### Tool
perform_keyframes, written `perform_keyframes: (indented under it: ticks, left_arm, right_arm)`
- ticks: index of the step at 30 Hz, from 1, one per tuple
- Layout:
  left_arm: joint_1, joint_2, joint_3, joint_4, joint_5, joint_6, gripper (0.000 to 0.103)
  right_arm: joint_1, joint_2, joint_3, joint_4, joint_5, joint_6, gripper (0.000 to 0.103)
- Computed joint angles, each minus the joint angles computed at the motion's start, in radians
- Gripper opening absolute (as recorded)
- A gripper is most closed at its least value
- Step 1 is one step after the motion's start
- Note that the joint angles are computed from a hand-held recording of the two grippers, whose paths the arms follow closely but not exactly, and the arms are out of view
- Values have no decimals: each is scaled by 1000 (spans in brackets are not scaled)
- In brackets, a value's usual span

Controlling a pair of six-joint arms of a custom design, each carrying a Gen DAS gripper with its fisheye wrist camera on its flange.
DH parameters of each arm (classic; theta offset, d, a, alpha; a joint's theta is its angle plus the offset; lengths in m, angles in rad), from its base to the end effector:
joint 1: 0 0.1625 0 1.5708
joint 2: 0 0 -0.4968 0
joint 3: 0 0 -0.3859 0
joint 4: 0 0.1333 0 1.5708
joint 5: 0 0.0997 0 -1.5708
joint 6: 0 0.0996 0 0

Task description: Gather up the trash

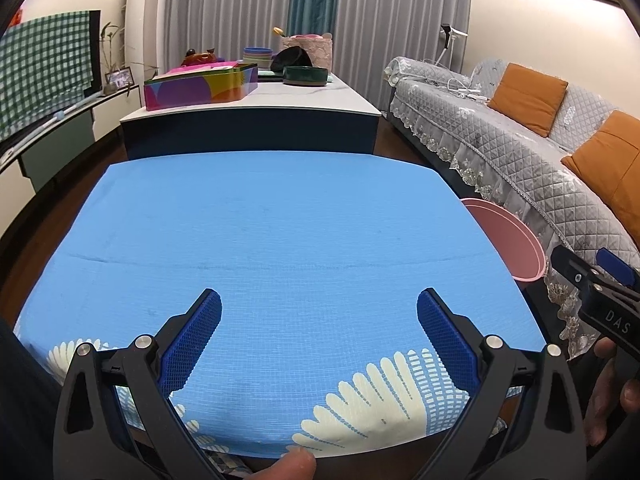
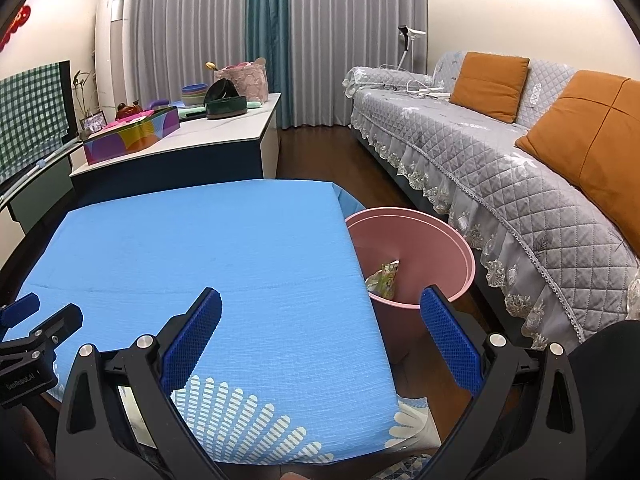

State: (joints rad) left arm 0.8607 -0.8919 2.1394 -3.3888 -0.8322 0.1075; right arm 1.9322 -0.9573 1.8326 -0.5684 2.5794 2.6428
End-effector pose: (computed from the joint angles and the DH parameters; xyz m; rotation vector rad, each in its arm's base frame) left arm -0.2120 -0.5539 0.1751 0.7137 2.3422 -0.9607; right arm 0.2417 -0.5007 0.1614 0.0878 -1.9038 1.2237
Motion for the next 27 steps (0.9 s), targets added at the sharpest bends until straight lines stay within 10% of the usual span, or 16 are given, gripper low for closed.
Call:
perform_keyframes:
  ticks: [27]
  left_arm:
    - [4,3,-5,-8,3,12,95]
  right_arm:
    - [2,1,-2,5,2,7,98]
